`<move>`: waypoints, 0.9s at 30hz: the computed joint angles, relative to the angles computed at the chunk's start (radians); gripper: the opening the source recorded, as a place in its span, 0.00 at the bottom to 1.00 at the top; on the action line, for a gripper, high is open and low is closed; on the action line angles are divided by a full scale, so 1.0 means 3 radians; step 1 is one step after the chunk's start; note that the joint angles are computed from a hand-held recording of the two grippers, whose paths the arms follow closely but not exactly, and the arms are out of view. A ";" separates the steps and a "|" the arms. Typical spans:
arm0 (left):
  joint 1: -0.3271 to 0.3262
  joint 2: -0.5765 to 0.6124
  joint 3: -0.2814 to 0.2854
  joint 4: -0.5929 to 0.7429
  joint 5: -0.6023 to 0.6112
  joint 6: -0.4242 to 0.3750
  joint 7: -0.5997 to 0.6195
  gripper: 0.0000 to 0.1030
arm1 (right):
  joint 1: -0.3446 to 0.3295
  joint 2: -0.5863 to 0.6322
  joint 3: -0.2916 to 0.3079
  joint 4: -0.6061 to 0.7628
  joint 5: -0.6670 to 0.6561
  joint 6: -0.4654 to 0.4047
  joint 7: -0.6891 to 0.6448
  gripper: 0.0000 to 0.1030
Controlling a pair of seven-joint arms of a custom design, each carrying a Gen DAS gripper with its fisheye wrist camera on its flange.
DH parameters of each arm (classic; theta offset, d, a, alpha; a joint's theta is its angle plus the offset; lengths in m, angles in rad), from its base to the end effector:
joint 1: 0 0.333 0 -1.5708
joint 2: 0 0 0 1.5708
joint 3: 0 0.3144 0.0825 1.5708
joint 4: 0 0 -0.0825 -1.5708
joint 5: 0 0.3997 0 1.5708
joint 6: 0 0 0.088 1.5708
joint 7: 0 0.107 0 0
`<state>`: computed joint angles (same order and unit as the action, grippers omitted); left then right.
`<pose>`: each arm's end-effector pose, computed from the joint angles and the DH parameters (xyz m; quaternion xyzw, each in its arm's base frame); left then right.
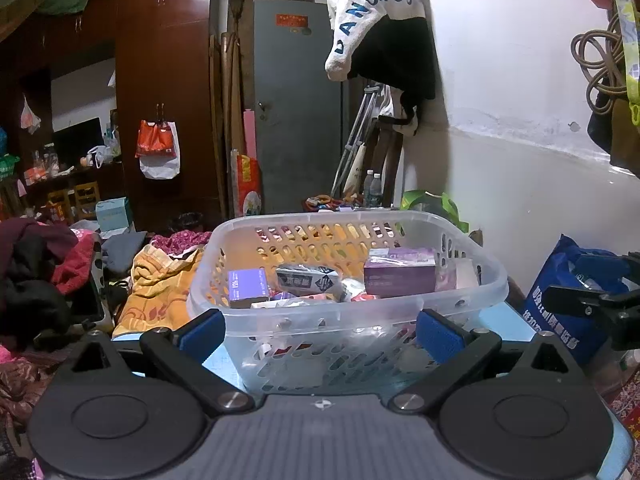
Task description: Organize objects
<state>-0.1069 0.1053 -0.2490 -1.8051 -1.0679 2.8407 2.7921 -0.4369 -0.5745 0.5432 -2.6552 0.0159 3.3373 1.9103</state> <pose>0.6257 -0.1764 0.5635 -0.3692 0.7650 -0.4730 0.2338 0.4296 0.0705 0.5324 -0.5429 0.6197 -0.4078 0.3937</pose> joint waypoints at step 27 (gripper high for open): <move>-0.0031 -0.0040 0.0016 -0.0056 -0.0113 0.0024 0.0057 0.99 | 0.0075 0.0005 -0.0083 -0.0028 0.0078 0.0035 -0.0051 1.00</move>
